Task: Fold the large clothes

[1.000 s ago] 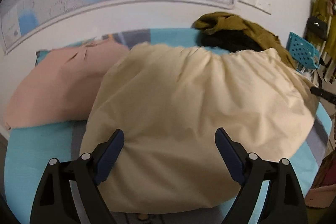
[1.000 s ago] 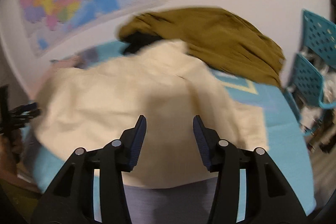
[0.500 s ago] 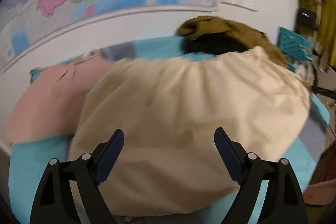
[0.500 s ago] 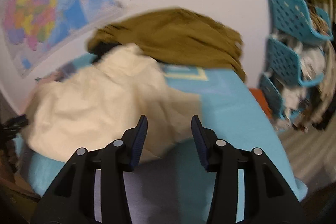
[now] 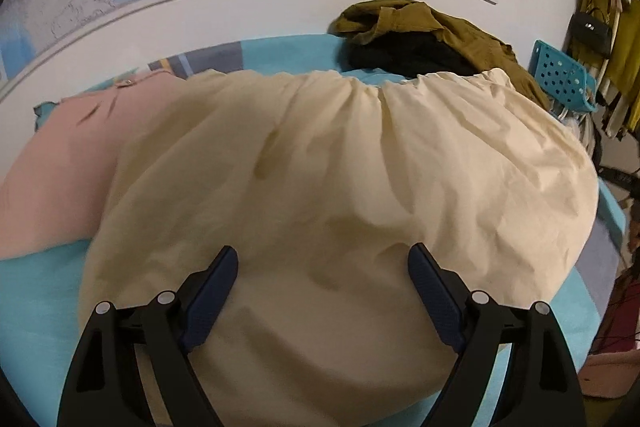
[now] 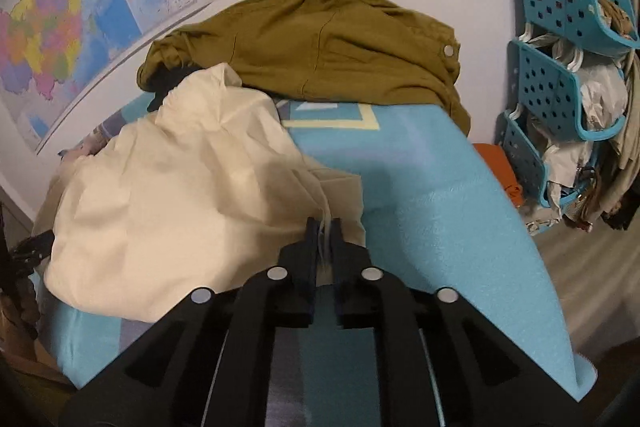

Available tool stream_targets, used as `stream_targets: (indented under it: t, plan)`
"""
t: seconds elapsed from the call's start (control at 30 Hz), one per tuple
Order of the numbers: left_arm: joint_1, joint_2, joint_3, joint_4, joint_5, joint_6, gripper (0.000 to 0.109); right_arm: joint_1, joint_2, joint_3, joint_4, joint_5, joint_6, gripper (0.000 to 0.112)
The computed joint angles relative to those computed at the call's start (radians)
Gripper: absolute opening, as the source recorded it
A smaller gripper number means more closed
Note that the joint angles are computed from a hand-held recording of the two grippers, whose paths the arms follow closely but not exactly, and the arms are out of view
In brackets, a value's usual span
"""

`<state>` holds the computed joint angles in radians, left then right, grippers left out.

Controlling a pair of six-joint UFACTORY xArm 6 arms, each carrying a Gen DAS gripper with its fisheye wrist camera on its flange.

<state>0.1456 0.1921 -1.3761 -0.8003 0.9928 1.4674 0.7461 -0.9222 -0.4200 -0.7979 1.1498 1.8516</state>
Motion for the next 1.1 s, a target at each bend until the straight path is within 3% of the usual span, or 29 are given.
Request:
stream_targets:
  t: [0.07,0.1,0.13,0.2,0.33,0.43,0.53,0.7,0.87,0.97,1.1]
  plan:
    - [0.004,-0.006,0.003,-0.007,-0.019,0.000,0.084,0.073,0.034,-0.056,-0.078,0.055,0.046,0.029]
    - [0.008,-0.009,0.002,-0.013,-0.027,0.003,0.084,0.086,0.056,-0.078,-0.100,0.053,0.042,0.038]
    - [0.011,-0.015,0.008,-0.030,-0.051,0.016,0.084,0.085,0.093,-0.107,-0.113,0.024,0.012,0.039]
    - [0.022,-0.004,-0.013,-0.044,-0.062,0.017,0.084,0.063,0.196,-0.176,-0.127,-0.046,-0.065,0.040]
    - [0.027,0.043,-0.060,-0.024,-0.076,-0.021,0.084,-0.079,0.359,-0.215,-0.046,-0.306,-0.207,0.042]
    - [0.005,0.035,-0.018,-0.014,-0.151,0.006,0.084,-0.148,0.415,-0.194,0.024,-0.397,-0.249,0.040]
    - [-0.011,-0.004,0.036,-0.021,-0.215,0.046,0.084,-0.125,0.405,-0.214,0.015,-0.349,-0.230,0.040]
    - [0.007,-0.036,0.052,-0.040,-0.190,0.061,0.084,-0.033,0.402,-0.285,-0.088,-0.273,-0.184,0.048]
    - [0.024,-0.053,0.068,-0.053,-0.183,0.078,0.084,-0.028,0.523,-0.389,-0.109,-0.399,-0.292,0.056]
    - [0.017,-0.030,0.058,-0.021,-0.198,0.048,0.084,-0.062,0.628,-0.437,-0.060,-0.547,-0.373,0.056]
    - [0.019,-0.020,0.054,-0.013,-0.192,0.041,0.084,-0.051,0.750,-0.526,0.011,-0.538,-0.477,0.063]
